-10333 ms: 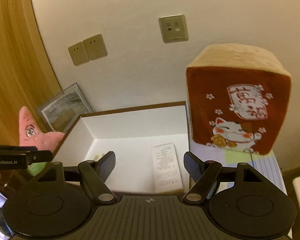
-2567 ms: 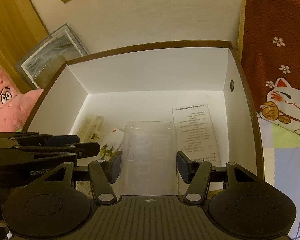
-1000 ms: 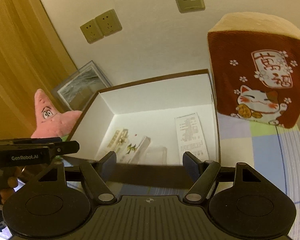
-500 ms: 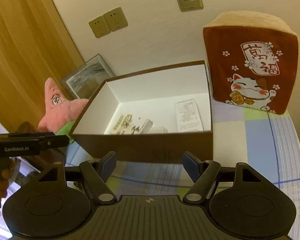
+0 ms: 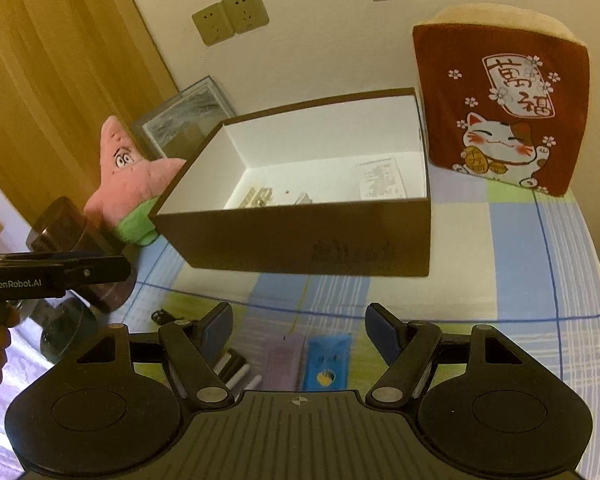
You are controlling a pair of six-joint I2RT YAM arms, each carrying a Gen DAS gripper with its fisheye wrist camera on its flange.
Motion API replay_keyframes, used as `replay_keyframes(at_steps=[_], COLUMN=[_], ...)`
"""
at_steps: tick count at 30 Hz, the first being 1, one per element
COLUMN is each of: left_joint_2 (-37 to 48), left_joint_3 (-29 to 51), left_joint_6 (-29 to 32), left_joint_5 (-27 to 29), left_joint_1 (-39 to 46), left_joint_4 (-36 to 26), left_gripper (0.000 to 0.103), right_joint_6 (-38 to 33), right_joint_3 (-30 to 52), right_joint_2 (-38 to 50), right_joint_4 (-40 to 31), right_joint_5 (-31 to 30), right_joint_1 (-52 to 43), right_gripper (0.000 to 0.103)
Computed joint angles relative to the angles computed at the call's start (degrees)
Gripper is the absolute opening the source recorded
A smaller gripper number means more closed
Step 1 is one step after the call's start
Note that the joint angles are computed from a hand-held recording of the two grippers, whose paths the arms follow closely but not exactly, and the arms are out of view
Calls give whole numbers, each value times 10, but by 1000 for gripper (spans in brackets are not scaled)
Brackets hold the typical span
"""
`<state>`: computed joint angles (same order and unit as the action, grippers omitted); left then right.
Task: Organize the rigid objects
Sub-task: 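Move both tools back from the box toward the items on the bed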
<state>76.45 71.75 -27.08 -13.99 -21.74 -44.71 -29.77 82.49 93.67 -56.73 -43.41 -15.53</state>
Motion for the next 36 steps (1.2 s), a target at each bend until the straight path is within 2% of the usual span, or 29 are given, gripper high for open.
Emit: replay_keyframes(at_steps=[18, 29, 36], left_joint_2=[-101, -113, -105], left_joint_3=[-124, -174, -188], left_joint_6=[-87, -123, -127], left_joint_5=[-28, -33, -28], left_joint_1=[-63, -113, -120], left_joint_4=[-53, -64, -50], left_gripper=[61, 60, 60], right_joint_6=[-75, -109, -99], right_joint_3=[-117, -201, -232], right_joint_2=[-68, -97, -107], right_joint_4=[-33, -9, 26], right_joint_5=[43, 94, 109], right_joint_1=[-27, -26, -14], right_gripper=[70, 70, 70])
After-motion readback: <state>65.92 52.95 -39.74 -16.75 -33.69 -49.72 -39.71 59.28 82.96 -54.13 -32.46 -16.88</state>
